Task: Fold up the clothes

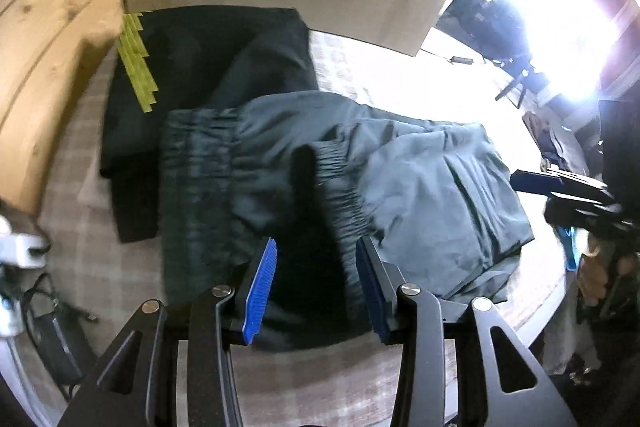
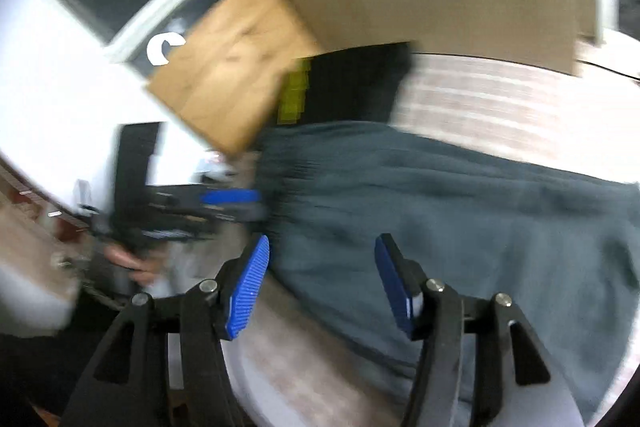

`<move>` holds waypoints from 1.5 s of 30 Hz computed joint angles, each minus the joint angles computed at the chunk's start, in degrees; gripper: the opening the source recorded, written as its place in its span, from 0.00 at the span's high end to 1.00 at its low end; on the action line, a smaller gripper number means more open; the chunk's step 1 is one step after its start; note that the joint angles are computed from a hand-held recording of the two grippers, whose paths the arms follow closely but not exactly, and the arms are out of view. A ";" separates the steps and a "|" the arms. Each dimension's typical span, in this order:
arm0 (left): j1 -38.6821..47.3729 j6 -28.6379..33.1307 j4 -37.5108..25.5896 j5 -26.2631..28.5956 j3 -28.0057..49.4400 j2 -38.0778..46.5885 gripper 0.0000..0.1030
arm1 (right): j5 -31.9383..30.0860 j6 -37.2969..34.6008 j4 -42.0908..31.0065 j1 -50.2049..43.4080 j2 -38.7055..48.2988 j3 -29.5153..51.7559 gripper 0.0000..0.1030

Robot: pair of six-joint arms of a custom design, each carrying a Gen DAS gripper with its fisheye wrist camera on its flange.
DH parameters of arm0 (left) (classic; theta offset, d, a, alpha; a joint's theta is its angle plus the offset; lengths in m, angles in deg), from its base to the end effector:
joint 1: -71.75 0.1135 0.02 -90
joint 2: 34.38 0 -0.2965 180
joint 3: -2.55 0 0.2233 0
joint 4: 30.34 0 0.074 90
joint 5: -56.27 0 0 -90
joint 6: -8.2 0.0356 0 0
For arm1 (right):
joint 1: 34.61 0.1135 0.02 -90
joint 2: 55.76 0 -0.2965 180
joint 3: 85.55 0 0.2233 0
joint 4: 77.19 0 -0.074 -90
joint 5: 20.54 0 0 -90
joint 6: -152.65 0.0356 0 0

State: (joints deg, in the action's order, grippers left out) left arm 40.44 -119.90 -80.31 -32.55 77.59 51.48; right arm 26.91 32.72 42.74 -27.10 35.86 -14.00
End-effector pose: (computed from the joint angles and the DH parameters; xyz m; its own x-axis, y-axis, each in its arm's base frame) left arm 0.2315 -0.1417 0.2717 -0.9127 -0.1669 -0.3729 -0.0445 0.9480 -0.3153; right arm 0.2499 0.0572 0.2345 -0.7412 -0.4685 -0.4808 -0.6703 0.5556 0.4920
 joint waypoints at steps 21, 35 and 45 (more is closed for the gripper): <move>-4.69 1.92 -5.34 -8.37 10.37 10.41 0.91 | 14.26 -3.39 14.46 -10.09 11.83 -7.03 0.47; -0.17 5.05 -2.20 -9.74 10.80 8.89 0.97 | 22.55 -4.27 27.97 -14.43 9.27 -9.23 0.47; -0.16 5.45 -9.60 -12.49 14.40 10.63 0.79 | 20.59 -9.89 23.29 -18.88 10.72 -4.35 0.46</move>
State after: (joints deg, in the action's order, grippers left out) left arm 40.28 -114.45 -89.92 -45.04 91.99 62.11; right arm 47.50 22.83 66.04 -45.98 46.57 -18.35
